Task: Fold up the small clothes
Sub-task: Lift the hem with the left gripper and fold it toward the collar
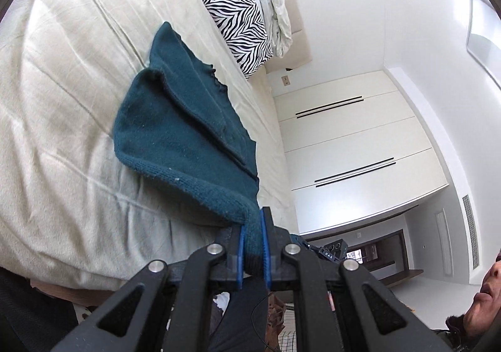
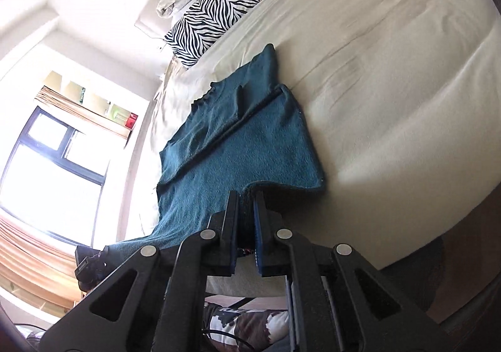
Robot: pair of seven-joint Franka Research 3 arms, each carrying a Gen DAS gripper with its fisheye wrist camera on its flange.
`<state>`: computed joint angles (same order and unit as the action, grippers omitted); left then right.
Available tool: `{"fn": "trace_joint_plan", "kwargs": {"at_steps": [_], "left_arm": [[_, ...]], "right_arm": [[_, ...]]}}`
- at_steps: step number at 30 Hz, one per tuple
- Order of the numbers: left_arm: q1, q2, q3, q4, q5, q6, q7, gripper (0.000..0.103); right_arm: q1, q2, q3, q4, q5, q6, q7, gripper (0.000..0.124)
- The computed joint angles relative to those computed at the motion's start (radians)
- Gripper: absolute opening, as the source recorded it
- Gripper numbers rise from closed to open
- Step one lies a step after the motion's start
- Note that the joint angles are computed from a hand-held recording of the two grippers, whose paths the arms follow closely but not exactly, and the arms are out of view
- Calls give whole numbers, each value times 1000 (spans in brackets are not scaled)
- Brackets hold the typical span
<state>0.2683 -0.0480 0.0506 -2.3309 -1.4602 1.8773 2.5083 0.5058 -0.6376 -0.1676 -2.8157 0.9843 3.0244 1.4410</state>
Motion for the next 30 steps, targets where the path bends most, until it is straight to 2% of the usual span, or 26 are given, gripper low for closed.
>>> {"fn": "trace_joint_plan", "kwargs": {"at_steps": [5, 9, 12, 16, 22, 25, 30], "left_arm": [[-7, 54, -16, 56, -84, 13, 1, 11], [0, 103, -30, 108, -135, 24, 0, 11], [9, 155, -42, 165, -161, 31, -28, 11], [21, 243, -71, 277, -177, 61, -65, 11], [37, 401, -134, 455, -172, 139, -146, 11], [40, 473, -166, 540, -129, 194, -178, 11], [59, 574, -219, 664, -63, 247, -240, 11]], "right_arm": [[117, 119, -102, 132, 81, 67, -124, 7], [244, 225, -216, 263, 265, 109, -311, 7], [271, 312, -255, 362, 384, 99, -416, 7], [182, 435, -205, 450, 298, 86, -335, 7], [94, 597, -176, 584, 339, 45, -329, 7], [51, 675, -147, 634, 239, 57, -251, 7], [-20, 806, -113, 732, 153, 25, -157, 7]]}}
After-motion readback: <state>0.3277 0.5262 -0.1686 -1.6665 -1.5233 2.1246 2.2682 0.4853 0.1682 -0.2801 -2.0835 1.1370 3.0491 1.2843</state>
